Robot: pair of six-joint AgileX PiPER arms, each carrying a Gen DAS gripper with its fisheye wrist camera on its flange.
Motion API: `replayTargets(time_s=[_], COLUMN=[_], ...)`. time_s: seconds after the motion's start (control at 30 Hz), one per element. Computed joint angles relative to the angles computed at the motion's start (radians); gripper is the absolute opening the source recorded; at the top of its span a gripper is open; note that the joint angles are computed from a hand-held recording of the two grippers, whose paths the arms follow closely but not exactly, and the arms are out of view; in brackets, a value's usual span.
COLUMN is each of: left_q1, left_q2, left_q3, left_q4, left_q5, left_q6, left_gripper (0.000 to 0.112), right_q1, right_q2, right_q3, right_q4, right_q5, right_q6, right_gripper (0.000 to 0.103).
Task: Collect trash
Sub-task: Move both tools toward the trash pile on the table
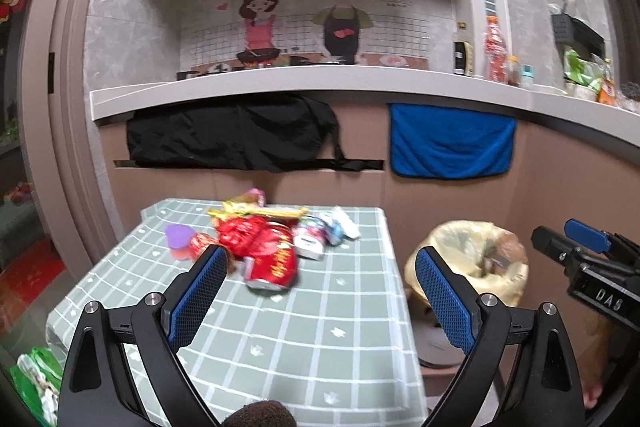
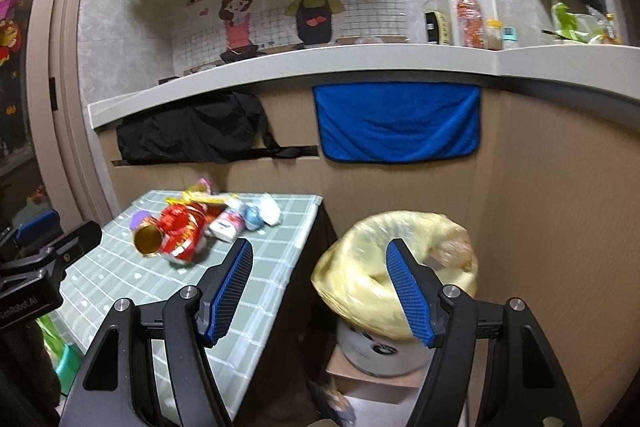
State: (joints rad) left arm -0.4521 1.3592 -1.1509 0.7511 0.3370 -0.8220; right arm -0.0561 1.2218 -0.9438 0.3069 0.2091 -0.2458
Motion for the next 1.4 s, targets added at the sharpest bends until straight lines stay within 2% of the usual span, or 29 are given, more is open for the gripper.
replayTargets(time_s=[0.07, 0.17, 0.23, 0.37, 0.53, 0.73, 0.87, 0.97, 1.1, 1.2, 1.3, 1.4], left_q1=[0.076, 0.186, 0.243, 0.359, 0.480, 0.569, 0.661, 0.704, 0.699, 0.692, 0.671, 0.647], left_q2=[0.034, 0.092, 0.125, 0.199, 0.308, 0.438, 0.560, 0.639, 0.687, 0.756, 0.816, 0.931], left_q3=[-0.038, -0.103, -0.135, -0.215, -0.331, -0.467, -0.580, -0.624, -0.628, -0.718, -0.800, -0.997], left_q4=[-0.157, -0.422, -0.500, -0.715, -0.925, -1.059, -1.314, -1.414, -1.412, -1.413, -1.411, -1.362], left_q5=[-0.024, -0.033, -0.034, -0.017, 0.041, 0.134, 0.257, 0.308, 0.274, 0.357, 0.393, 0.497], left_q6=[0.159, 0.429, 0.520, 0.756, 0.971, 1.096, 1.295, 1.338, 1.363, 1.344, 1.295, 1.150], left_gripper=[0.094, 0.094, 0.094, 0.094, 0.094, 0.094, 0.094, 0.094, 0.095, 0.095, 0.095, 0.094], right_q1=[0.018, 0.066, 0.093, 0.161, 0.242, 0.308, 0.329, 0.325, 0.309, 0.297, 0.283, 0.273], right_q2=[0.058, 0.156, 0.225, 0.382, 0.563, 0.768, 0.856, 0.886, 0.900, 0.916, 0.931, 0.936], right_q3=[-0.060, -0.169, -0.245, -0.434, -0.667, -0.939, -1.038, -1.050, -1.032, -1.034, -1.038, -1.025], right_q4=[0.032, -0.036, -0.041, -0.161, -0.257, -0.303, -0.342, -0.338, -0.312, -0.303, -0.265, -0.243], right_q5=[0.004, 0.021, 0.036, 0.099, 0.196, 0.345, 0.407, 0.419, 0.414, 0.421, 0.429, 0.424], right_q6=[-0.017, 0.087, 0.109, 0.249, 0.364, 0.411, 0.435, 0.439, 0.416, 0.405, 0.376, 0.356], right_gripper=[0.067, 0.067, 0.067, 0.067, 0.067, 0.067, 0.067, 0.067, 0.067, 0.067, 0.067, 0.067])
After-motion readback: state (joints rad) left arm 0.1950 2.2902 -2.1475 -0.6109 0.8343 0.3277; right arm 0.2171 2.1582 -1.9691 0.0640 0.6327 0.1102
